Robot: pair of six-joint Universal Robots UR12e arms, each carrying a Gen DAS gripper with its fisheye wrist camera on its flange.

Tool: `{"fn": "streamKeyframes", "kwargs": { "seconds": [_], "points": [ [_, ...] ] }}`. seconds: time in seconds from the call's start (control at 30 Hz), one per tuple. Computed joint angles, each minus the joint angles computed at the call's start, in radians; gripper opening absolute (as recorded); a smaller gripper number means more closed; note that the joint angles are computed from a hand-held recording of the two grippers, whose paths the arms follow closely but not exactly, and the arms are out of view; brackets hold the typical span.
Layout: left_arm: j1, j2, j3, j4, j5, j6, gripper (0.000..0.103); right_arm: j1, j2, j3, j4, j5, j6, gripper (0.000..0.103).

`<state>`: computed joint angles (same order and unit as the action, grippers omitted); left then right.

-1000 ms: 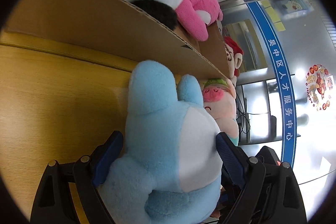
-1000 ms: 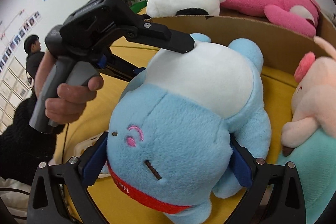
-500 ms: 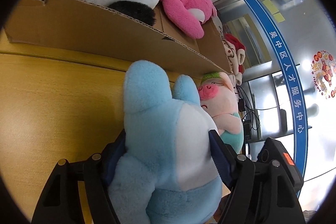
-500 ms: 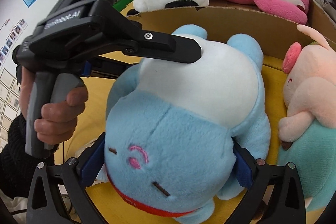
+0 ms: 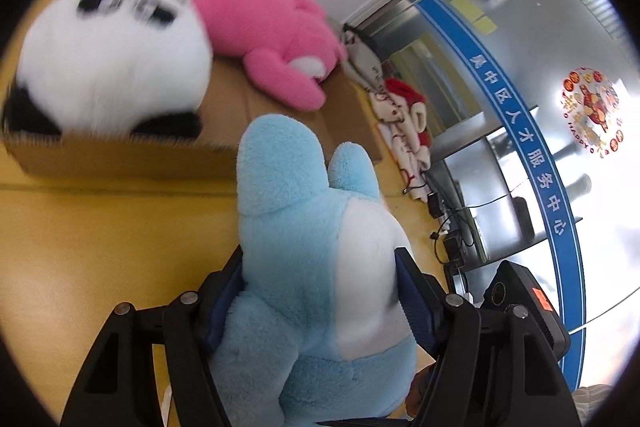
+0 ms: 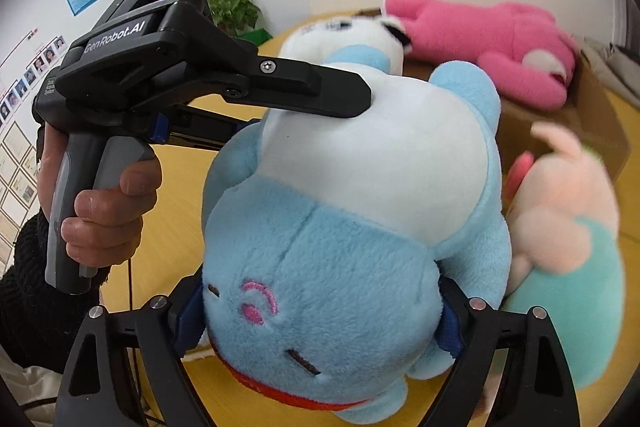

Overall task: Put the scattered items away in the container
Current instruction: 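Carry the light-blue plush over the box with the right gripper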

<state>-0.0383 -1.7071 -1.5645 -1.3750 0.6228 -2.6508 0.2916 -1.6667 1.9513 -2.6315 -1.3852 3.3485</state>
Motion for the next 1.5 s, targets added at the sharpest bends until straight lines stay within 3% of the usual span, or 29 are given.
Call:
{"fn": "streamKeyframes", "kwargs": {
  "seconds": [0.13,0.33,0.7,0.93,1.07,1.3,1.5],
  "points": [
    [-0.014,-0.007,0.051,0.053,-0.008,-0.011,0.069,0.001,-0.017,-0.023,-0.015,-0.035,-0.015,0.093],
    [-0.033,-0.041,0.165,0.141,-0.052,-0.037,0.069,-0.029,-0.017,-0.101,-0.026,-0.070,-0.112,0.093],
    [-0.071,-0.162,0.434,0.230,-0.016,-0.121,0.069,-0.133,0.050,-0.302,0.036,0.006,-0.218,0.093],
    [-0.099,-0.272,0.593,0.215,0.031,-0.182,0.069,-0.142,0.135,-0.417,0.102,0.012,-0.245,0.093],
    [-0.112,-0.322,0.651,0.188,0.072,-0.202,0.069,-0.171,0.171,-0.439,0.110,0.060,-0.241,0.093],
    [-0.121,-0.375,0.669,0.105,0.122,-0.218,0.069,-0.203,0.217,-0.424,0.136,0.133,-0.228,0.093],
    [-0.121,-0.381,0.639,0.074,0.147,-0.226,0.069,-0.218,0.238,-0.397,0.153,0.189,-0.231,0.093]
  ]
}}
